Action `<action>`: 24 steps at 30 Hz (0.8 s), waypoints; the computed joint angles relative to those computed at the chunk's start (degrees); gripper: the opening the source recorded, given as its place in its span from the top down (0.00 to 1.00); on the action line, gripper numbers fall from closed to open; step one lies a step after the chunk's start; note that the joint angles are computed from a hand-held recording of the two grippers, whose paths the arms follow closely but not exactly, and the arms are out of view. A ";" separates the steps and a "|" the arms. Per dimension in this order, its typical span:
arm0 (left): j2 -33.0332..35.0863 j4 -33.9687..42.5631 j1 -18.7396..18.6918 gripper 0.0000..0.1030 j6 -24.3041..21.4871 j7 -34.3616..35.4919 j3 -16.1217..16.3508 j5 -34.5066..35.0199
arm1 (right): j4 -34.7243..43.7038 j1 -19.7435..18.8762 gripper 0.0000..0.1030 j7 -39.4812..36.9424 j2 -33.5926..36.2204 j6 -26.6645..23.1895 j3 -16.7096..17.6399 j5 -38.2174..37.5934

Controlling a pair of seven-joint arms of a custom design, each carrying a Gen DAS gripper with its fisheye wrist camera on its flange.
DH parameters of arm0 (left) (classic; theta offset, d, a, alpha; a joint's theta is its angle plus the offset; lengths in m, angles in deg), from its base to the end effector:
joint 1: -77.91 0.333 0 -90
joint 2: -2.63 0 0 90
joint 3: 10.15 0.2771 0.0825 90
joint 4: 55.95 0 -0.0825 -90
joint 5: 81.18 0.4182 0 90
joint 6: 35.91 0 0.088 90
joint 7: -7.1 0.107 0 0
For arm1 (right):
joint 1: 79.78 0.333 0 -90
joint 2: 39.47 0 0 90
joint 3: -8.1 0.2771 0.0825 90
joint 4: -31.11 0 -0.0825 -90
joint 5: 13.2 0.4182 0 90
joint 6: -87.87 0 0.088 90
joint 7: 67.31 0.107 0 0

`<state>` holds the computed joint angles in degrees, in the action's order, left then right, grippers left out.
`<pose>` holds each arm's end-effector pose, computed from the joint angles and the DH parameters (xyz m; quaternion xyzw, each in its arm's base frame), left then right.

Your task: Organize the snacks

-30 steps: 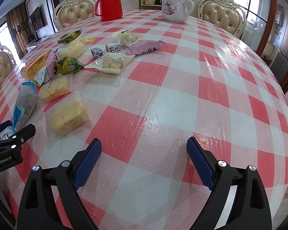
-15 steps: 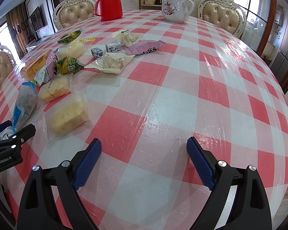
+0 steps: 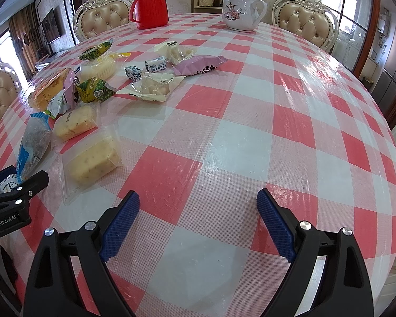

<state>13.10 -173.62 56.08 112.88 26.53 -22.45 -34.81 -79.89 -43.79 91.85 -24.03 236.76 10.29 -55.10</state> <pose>0.5126 -0.3625 0.3263 -0.6815 0.6680 -0.2017 0.2204 0.5094 0.4165 0.3270 -0.6805 0.6690 -0.2060 0.2166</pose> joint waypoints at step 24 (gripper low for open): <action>-3.35 -4.54 4.29 0.32 6.14 17.55 -1.07 -9.22 | 19.25 4.82 0.18 -30.09 14.81 3.87 -2.28 19.24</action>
